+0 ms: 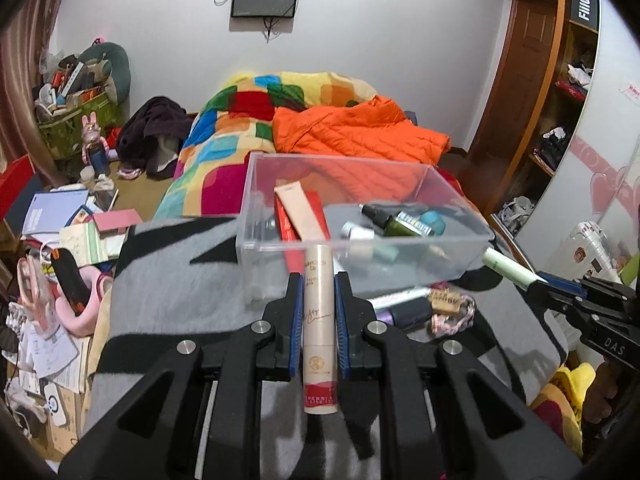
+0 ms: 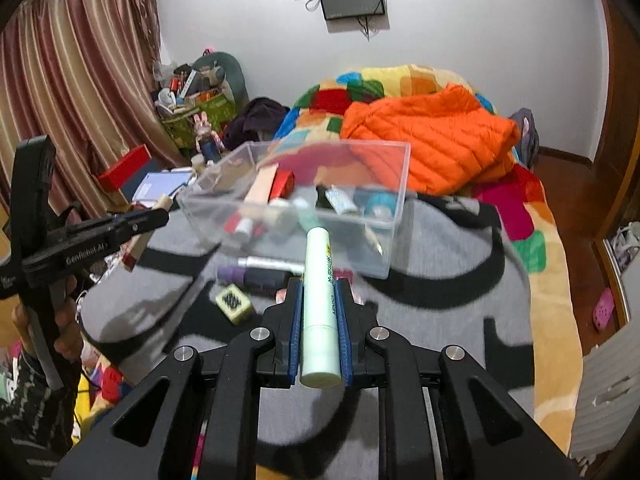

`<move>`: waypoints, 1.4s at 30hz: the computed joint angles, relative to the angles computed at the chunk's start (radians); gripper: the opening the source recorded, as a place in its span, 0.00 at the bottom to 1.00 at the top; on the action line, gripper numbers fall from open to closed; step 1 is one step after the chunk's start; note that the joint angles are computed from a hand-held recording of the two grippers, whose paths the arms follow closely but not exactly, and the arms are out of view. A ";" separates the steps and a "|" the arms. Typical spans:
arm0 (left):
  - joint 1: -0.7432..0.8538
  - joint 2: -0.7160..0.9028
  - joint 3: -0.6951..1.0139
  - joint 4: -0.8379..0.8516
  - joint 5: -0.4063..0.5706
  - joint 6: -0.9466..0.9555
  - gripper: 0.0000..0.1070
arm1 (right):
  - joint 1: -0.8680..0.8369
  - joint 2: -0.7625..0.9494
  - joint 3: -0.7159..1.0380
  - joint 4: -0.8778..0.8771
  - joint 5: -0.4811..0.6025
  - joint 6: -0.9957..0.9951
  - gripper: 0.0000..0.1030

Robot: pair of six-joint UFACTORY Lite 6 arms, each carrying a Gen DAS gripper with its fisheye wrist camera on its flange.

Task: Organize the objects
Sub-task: 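Carry the tube and marker into the clear box and open both tools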

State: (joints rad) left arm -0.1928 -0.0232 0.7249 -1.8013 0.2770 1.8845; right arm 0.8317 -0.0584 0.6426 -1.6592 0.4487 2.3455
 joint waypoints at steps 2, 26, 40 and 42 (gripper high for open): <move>-0.004 0.015 0.023 0.007 0.004 -0.012 0.13 | -0.017 0.021 0.035 -0.005 0.007 -0.019 0.14; 0.023 0.479 0.573 0.584 0.099 -0.666 0.13 | -0.308 0.443 0.503 -0.022 -0.225 -0.186 0.14; -0.031 0.561 0.638 0.727 0.099 -0.796 0.14 | -0.286 0.602 0.646 0.231 -0.221 -0.490 0.16; -0.039 0.544 0.619 0.718 0.087 -0.780 0.14 | -0.282 0.594 0.645 0.265 -0.220 -0.530 0.22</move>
